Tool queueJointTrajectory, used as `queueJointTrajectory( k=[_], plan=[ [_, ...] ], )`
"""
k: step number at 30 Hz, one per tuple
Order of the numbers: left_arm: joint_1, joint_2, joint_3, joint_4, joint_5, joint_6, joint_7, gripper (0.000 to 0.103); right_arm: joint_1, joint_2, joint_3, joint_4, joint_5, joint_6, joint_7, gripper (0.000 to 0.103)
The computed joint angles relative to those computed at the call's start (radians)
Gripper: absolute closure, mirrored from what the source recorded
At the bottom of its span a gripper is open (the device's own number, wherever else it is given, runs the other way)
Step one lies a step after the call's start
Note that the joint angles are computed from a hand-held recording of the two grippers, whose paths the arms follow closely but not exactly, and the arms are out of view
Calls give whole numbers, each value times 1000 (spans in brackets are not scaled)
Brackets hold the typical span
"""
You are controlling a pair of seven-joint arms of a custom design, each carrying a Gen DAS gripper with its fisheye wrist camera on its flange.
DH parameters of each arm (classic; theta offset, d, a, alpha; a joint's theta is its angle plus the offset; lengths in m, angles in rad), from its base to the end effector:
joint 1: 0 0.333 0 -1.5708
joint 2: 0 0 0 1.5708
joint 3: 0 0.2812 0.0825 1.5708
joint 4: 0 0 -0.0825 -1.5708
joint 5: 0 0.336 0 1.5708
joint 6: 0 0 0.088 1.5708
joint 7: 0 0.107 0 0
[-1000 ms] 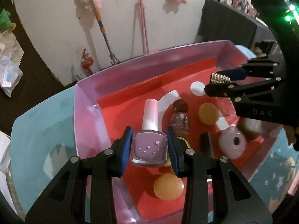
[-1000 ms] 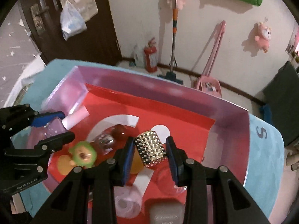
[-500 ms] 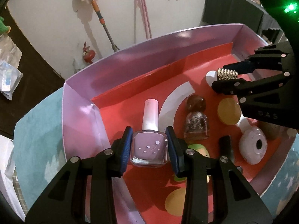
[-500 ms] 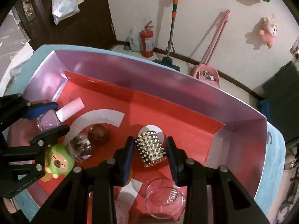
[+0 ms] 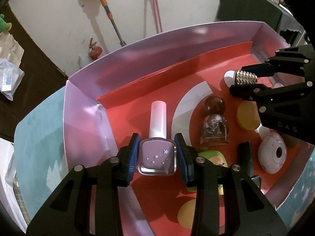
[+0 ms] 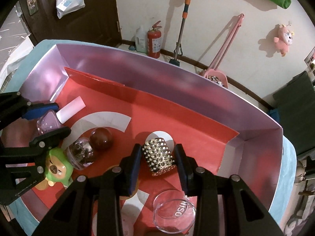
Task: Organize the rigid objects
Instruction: 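Open both tools to release the nail polish and roller in the box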
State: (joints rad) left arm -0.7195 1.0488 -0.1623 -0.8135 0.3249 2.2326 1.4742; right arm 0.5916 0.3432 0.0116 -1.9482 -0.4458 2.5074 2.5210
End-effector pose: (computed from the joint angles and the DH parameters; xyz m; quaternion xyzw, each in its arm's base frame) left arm 0.5290 -0.5341 0.3208 -0.3551 0.9124 -0.1536 0.1338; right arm 0.4823 0.3357 0.3241 -0.6901 0.7007 -0.1485 0.1041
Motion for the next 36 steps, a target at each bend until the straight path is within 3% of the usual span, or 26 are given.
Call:
queueJointTrajectory(
  k=[36],
  plan=[
    [8, -24, -9, -21, -8, -29, -15, 68, -2, -5, 1, -4, 5, -1, 1, 56]
  ],
)
